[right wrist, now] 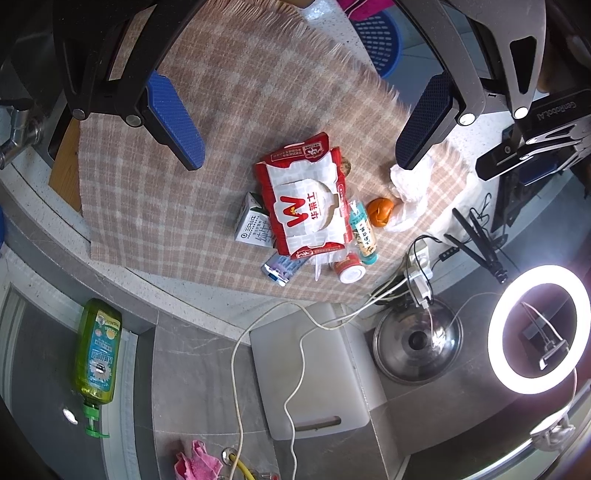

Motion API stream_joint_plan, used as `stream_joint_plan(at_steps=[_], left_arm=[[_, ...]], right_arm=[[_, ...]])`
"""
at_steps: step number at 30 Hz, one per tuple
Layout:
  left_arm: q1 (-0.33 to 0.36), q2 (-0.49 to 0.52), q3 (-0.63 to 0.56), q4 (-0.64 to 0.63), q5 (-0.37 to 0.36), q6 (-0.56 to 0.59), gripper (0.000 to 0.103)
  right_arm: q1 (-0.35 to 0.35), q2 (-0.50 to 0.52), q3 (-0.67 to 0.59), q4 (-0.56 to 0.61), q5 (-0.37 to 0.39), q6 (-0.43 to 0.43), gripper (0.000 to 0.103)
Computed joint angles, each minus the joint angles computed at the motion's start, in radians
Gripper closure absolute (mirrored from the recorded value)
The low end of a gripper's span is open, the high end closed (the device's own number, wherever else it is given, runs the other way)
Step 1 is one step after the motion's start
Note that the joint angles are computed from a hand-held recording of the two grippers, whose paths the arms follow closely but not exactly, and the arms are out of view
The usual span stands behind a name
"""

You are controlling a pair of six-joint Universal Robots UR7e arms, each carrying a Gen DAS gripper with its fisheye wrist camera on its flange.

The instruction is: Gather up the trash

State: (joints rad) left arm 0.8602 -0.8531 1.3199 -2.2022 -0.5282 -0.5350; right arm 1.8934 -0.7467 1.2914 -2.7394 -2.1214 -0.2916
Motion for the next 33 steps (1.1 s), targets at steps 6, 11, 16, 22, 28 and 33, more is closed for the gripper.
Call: stream_joint_plan(at_steps=[6, 11, 16, 22, 28, 33], left_arm=[[0.0, -0.001, 0.002, -0.002, 0.0, 0.001, 0.002], [0.006, -0.01, 0.02, -0.013, -0.003, 0.002, 0.002], [0.016, -0.015, 0.022, -0.013, -0.006, 0.004, 0.002], [0.033, -0.017, 0.017, 0.009, -0.007, -0.011, 0.002], [0.063, -0.025, 0.018, 0.013, -0.053, -0.012, 0.002], [0.097, -0.013, -0.007, 0.047, -0.091, -0.025, 0.006]], right_arm=[[-0.004, 0.001, -0.002, 0.005, 0.006, 0.004, 0.001], [-0.004, 0.001, -0.002, 0.008, 0.007, 0.009, 0.001], [-0.009, 0.003, -0.009, 0.023, 0.012, 0.022, 0.001], [-0.018, 0.01, -0.008, -0.007, 0.029, -0.001, 0.001], [-0.043, 0.036, -0.053, 0.017, 0.078, -0.032, 0.001], [-0.063, 0.091, -0.159, 0.147, 0.089, -0.053, 0.001]])
